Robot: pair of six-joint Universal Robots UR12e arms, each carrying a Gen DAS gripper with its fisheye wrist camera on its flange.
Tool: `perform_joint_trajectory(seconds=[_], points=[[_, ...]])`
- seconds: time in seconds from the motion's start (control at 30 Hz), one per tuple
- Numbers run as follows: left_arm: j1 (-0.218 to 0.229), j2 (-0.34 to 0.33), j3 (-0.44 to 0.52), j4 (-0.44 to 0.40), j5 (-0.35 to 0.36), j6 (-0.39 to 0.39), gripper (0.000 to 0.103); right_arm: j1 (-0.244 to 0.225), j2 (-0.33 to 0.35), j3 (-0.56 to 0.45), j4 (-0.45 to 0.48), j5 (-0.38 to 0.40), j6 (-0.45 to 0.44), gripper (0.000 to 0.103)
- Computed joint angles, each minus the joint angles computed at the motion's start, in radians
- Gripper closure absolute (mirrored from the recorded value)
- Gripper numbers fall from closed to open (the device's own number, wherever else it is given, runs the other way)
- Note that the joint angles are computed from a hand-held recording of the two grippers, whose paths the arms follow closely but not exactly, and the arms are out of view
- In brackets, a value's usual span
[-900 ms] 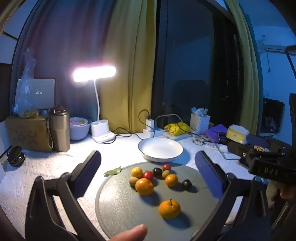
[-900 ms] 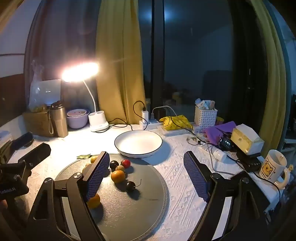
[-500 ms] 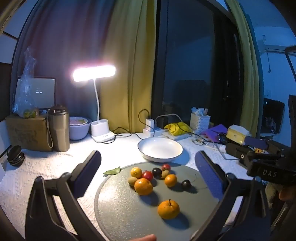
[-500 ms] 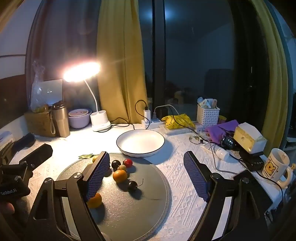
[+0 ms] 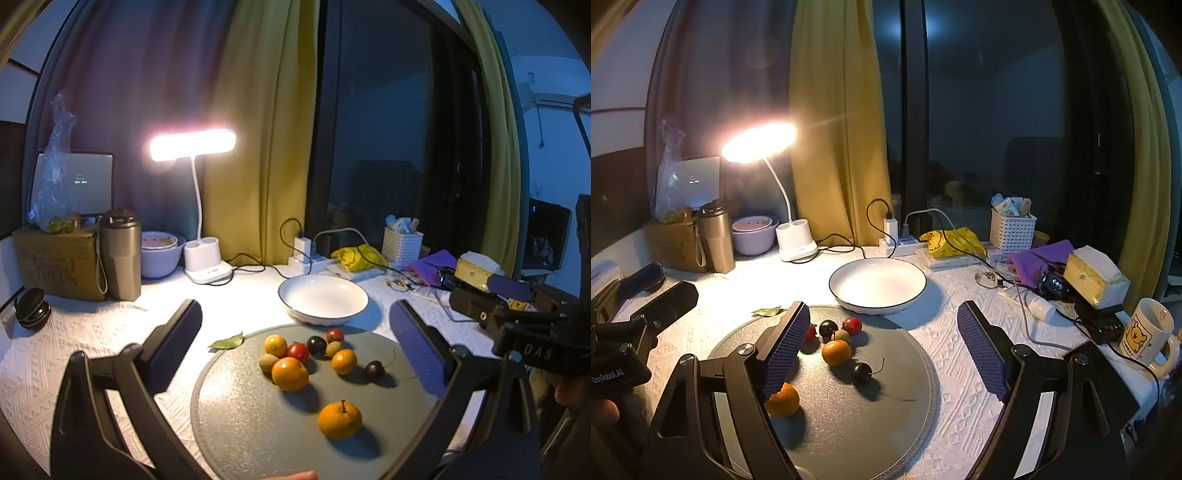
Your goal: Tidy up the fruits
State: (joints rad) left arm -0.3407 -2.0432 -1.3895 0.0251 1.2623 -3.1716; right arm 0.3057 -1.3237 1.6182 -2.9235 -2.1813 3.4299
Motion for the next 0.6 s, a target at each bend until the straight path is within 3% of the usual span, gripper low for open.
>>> perform_joint_trajectory(seconds=[0.6], points=[[-0.001, -0.002, 0.005, -0.004, 0.002, 0.0, 0.001, -0.003, 0.003, -0.005, 0.002, 0.008, -0.001, 0.018]])
